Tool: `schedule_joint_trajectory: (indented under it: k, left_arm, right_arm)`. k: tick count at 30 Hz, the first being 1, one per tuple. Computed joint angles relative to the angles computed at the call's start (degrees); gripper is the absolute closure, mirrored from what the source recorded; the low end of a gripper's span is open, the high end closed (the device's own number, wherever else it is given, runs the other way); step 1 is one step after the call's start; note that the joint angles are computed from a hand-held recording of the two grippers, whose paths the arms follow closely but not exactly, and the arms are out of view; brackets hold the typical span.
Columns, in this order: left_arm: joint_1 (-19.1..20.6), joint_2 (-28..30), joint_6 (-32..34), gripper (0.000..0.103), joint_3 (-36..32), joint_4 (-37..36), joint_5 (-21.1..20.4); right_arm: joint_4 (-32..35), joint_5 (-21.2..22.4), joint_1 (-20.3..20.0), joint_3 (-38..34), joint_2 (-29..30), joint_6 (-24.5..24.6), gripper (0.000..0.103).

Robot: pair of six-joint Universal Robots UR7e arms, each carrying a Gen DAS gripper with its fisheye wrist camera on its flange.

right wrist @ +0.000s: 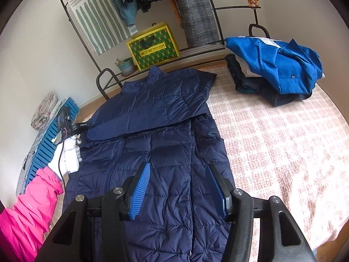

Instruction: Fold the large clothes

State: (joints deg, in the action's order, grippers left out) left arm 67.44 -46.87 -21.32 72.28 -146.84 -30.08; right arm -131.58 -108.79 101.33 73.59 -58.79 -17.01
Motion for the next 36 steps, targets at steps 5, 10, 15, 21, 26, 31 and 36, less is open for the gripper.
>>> schedule_joint_trajectory:
  k: [5, 10, 15, 21, 26, 31, 36]
  left_arm:
    - [-2.70, -5.79, 3.09, 0.060, 6.64, -4.55, 1.18]
    - [-6.34, -16.89, -2.97, 0.052, 17.74, -0.79, -0.54]
    - [-10.97, -29.11, -15.22, 0.038, 30.33, 7.81, -0.09]
    - [-15.13, -42.87, -34.83, 0.038, 44.87, 23.73, -6.56]
    - [-16.97, -50.48, -45.27, 0.038, 55.97, 23.85, -13.28]
    - [-18.46, -54.09, -50.32, 0.038, 61.93, 21.36, -15.83]
    - [-19.57, -54.41, -50.81, 0.038, 63.80, 18.48, -16.78]
  right_arm:
    - [-1.68, -1.13, -0.18, 0.82, -0.75, -0.96, 0.046]
    - [-3.57, -1.50, -1.05, 2.43, -2.12, -2.48, 0.046]
    - [-5.36, -1.32, -2.08, 5.02, -4.07, -6.02, 0.044]
    - [-2.37, -3.26, -4.18, 7.35, -6.33, -8.03, 0.037]
    - [4.68, -5.52, -6.68, 9.42, -8.54, -9.00, 0.037]
    - [12.11, -3.86, -9.06, 11.10, -10.65, -7.60, 0.037]
    - [15.12, -1.05, -10.04, 12.60, -11.96, -7.44, 0.037]
